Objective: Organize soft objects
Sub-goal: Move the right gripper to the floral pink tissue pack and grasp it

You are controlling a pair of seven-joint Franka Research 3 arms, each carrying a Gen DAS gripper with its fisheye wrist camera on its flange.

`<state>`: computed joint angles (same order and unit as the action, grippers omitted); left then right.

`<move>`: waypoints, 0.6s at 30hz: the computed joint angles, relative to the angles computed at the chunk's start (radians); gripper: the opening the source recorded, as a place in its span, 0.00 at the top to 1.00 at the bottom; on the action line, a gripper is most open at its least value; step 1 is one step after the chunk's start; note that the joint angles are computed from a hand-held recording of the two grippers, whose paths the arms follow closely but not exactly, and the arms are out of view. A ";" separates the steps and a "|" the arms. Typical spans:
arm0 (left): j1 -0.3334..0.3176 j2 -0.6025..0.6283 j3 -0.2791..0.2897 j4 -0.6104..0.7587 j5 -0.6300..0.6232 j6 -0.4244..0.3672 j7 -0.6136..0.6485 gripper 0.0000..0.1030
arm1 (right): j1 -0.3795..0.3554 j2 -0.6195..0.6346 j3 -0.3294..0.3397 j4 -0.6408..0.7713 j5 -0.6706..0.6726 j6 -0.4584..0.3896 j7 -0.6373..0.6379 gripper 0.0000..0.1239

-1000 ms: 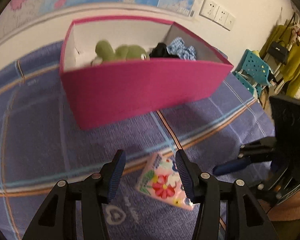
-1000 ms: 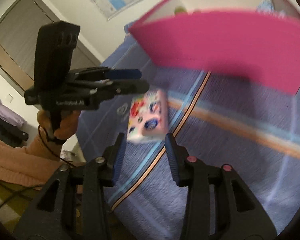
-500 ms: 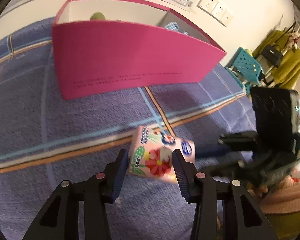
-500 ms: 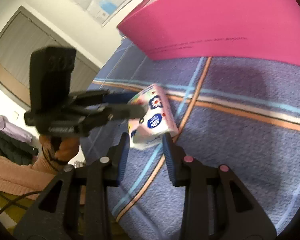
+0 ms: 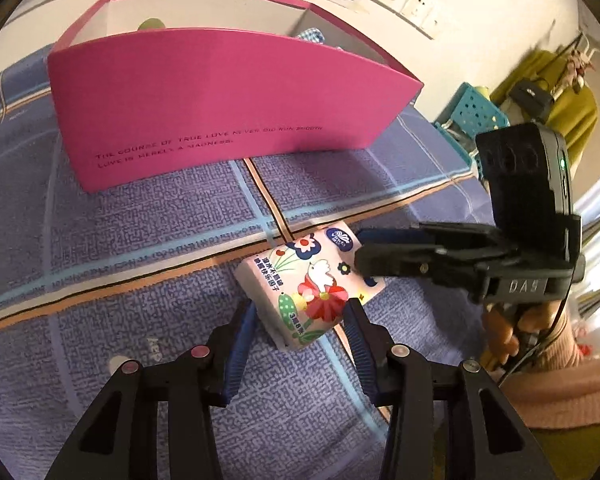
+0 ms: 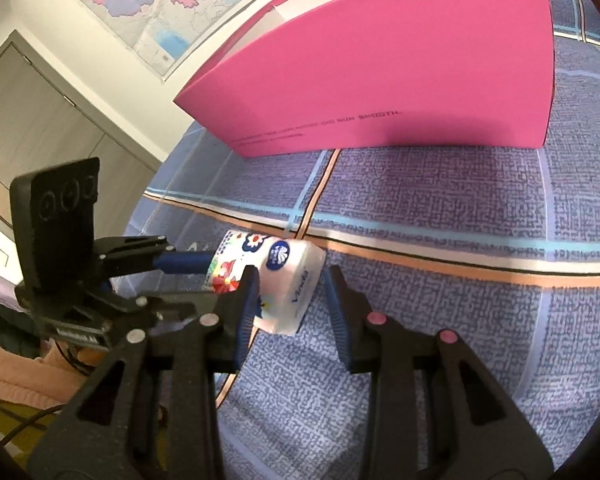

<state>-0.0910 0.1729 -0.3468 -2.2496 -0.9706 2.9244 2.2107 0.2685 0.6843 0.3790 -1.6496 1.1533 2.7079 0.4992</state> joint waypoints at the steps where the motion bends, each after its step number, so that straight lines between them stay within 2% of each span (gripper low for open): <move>1: -0.008 0.001 0.006 -0.003 0.024 0.011 -0.023 0.56 | 0.005 0.001 -0.001 0.000 -0.003 0.004 0.003 0.70; 8: 0.006 0.014 -0.015 0.013 0.035 0.008 -0.032 0.60 | 0.003 -0.004 0.008 -0.012 0.001 -0.004 -0.017 0.70; 11: 0.005 0.017 -0.011 0.018 0.059 0.001 -0.062 0.60 | 0.021 -0.011 0.002 -0.017 -0.011 0.024 -0.013 0.71; 18: 0.015 0.024 -0.032 0.044 0.069 0.021 -0.064 0.60 | -0.001 -0.049 0.017 -0.047 0.039 0.045 -0.082 0.71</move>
<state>-0.0761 0.1966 -0.3793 -2.2057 -0.9017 2.9459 2.1466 0.2678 0.6352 0.3964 -1.6966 1.1927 2.7525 0.4169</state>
